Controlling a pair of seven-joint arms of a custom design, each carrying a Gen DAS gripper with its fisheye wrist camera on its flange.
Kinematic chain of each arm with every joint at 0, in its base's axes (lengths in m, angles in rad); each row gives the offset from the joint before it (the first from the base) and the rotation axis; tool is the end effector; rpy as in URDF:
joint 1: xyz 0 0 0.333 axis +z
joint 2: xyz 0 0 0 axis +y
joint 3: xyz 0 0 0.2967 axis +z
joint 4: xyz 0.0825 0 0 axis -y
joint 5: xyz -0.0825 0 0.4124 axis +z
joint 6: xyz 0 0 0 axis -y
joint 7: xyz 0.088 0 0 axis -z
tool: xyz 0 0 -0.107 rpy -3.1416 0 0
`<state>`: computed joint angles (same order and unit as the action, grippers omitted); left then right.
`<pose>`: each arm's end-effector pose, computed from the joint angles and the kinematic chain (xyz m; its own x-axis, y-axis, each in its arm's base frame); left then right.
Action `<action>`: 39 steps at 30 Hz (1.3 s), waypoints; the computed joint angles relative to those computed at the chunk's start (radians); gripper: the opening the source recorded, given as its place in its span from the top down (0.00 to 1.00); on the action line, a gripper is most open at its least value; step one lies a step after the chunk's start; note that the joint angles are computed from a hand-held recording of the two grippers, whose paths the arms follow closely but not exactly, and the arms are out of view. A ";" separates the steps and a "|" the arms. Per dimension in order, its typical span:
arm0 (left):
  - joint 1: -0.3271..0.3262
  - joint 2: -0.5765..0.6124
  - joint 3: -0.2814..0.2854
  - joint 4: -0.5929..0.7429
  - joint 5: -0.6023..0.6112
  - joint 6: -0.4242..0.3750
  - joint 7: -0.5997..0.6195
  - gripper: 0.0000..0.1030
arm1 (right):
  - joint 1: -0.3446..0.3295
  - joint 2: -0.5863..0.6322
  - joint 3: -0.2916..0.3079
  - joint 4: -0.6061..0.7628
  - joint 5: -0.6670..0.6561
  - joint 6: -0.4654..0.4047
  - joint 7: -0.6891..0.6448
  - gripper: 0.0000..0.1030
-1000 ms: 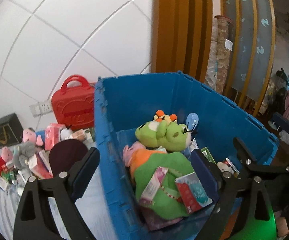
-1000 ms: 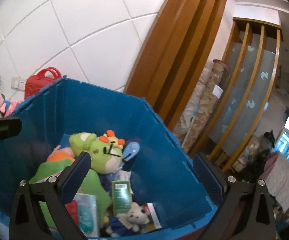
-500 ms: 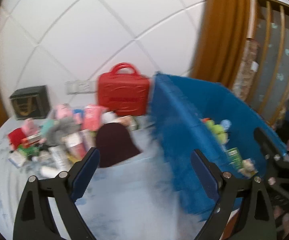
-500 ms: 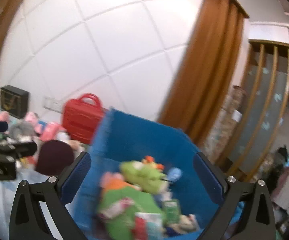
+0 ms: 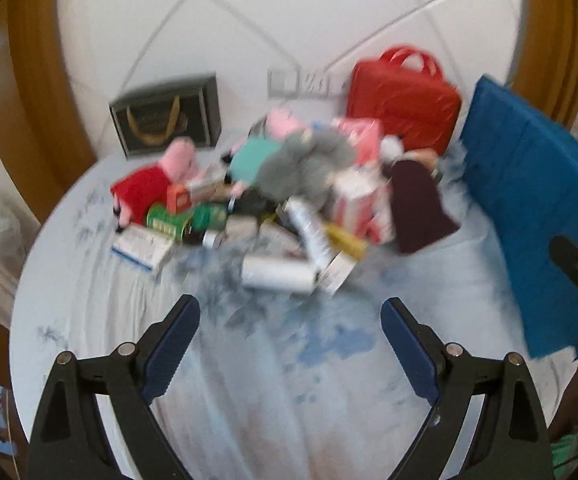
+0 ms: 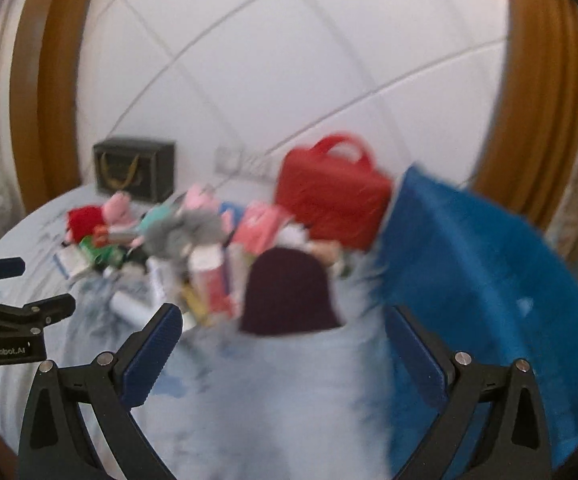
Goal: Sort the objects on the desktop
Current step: 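Return both tools from the crate to the pile on the table, then grasp white gauze packet with left tool while right tool grasps white medicine box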
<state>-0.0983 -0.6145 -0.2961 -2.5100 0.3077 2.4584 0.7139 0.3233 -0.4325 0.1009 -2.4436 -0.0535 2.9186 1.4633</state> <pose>0.4124 -0.1801 0.5141 0.2623 -0.9641 0.0401 -0.7513 -0.2301 -0.6185 0.4506 0.2116 0.5379 0.4768 -0.8617 0.1739 -0.4816 -0.4215 -0.7684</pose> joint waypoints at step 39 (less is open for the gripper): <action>0.009 0.656 0.170 0.327 0.043 0.290 0.225 0.63 | 0.039 0.691 0.066 0.492 0.215 -0.287 -0.084 0.00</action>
<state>-0.0890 0.0418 -0.1257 -2.1832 0.3509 2.7481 0.9394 0.3619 0.2583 0.1664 -1.9514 0.1611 2.6317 1.3793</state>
